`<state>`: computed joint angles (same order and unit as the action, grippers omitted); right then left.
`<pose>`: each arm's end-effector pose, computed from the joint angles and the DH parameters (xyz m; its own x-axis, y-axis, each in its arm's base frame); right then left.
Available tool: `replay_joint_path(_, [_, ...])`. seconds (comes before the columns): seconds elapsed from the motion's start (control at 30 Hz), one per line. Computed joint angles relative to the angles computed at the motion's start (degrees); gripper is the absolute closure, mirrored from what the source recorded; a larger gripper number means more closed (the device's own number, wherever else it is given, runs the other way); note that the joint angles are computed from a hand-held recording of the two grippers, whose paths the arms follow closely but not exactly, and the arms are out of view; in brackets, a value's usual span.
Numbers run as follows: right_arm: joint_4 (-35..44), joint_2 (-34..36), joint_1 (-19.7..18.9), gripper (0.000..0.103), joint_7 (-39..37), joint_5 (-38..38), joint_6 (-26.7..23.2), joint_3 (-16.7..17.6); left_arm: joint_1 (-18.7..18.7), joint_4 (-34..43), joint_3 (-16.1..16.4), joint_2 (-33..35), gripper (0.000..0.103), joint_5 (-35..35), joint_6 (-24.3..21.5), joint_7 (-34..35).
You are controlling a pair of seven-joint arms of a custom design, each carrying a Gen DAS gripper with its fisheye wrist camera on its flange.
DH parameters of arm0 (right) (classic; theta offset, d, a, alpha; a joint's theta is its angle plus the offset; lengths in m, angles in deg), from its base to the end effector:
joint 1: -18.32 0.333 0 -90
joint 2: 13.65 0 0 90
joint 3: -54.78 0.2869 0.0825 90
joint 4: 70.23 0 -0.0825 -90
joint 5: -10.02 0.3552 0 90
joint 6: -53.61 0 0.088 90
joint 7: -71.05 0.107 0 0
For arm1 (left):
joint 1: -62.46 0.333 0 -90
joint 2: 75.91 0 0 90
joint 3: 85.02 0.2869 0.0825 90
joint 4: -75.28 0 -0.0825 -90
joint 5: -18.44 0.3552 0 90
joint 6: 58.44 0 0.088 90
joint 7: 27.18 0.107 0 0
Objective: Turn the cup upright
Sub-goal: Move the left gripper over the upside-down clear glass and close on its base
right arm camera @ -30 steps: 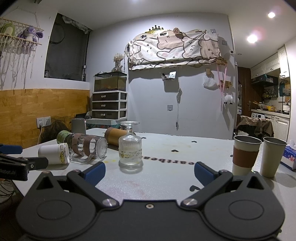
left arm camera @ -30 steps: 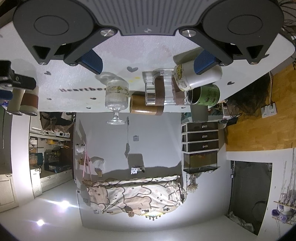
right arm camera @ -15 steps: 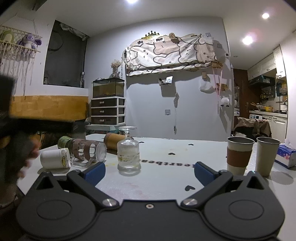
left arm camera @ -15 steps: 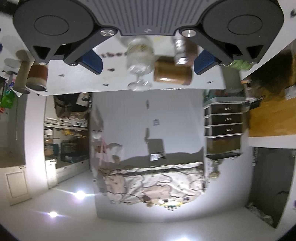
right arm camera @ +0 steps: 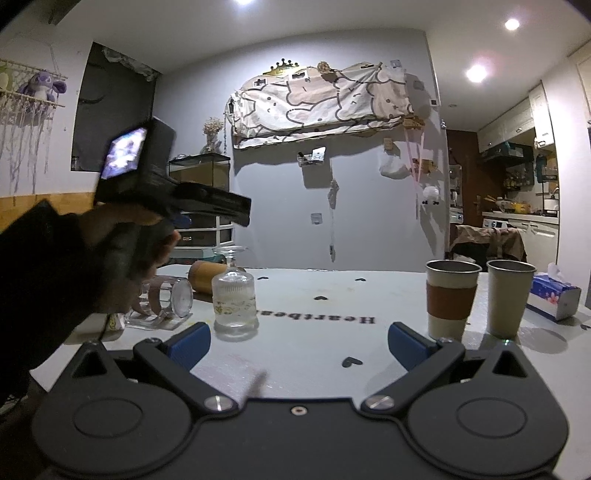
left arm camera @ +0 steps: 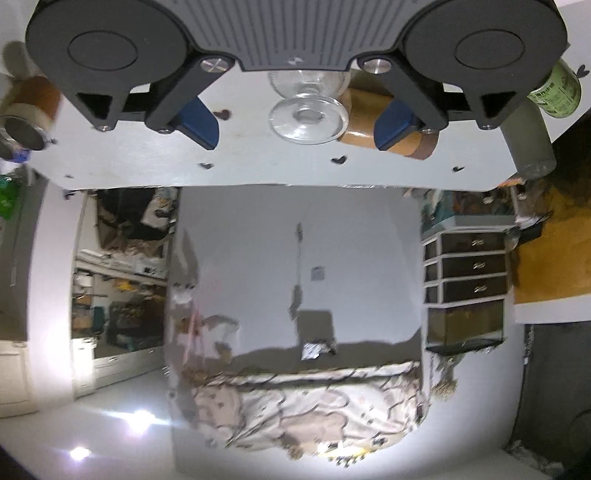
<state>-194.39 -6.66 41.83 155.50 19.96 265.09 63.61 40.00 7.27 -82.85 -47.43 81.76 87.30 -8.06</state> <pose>0.4849 0.2758 0.5038 0.4482 -0.8923 -0.0537 -0.1795 -0.0310 -0.9833 0.6586 -0.2636 0.5776 0.2045 -0.9787 -0.0176 -0.3316 -0.0523 -0.9420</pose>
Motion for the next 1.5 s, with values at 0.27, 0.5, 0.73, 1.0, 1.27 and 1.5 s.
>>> replay_joint_path(0.27, [-0.82,-0.34,-0.61,0.0,0.69,0.7,0.15,-0.36,0.18,11.19,-0.13,8.1,0.019,-9.28,-5.91,11.64])
replay_joint_path(0.5, [-1.33,-0.35,-1.42,0.0,2.66,-0.55,0.19,-0.44,-0.26,14.73,1.34,10.16,0.043,-12.98,-7.34,13.42])
replay_joint_path(0.73, [-1.66,-0.51,-1.5,0.0,2.98,-0.39,0.21,-0.56,0.52,10.5,-0.07,6.89,0.044,-15.18,-4.75,16.95])
replay_joint_path(1.0, [-1.61,-0.63,-1.65,0.0,3.34,-0.04,0.36,-0.7,1.84,0.26,-5.93,0.69,0.044,-22.05,4.51,25.83])
replay_joint_path(1.27, [-2.6,-1.1,-1.88,0.001,3.9,1.3,1.17,-1.1,0.54,-6.99,-10.55,-2.44,0.044,-27.8,12.09,36.26])
replay_joint_path(1.5, [-3.91,-2.02,-4.81,0.063,11.48,-7.78,-2.76,-0.84,-1.35,-8.58,-11.01,-2.49,0.043,-30.72,14.8,41.79])
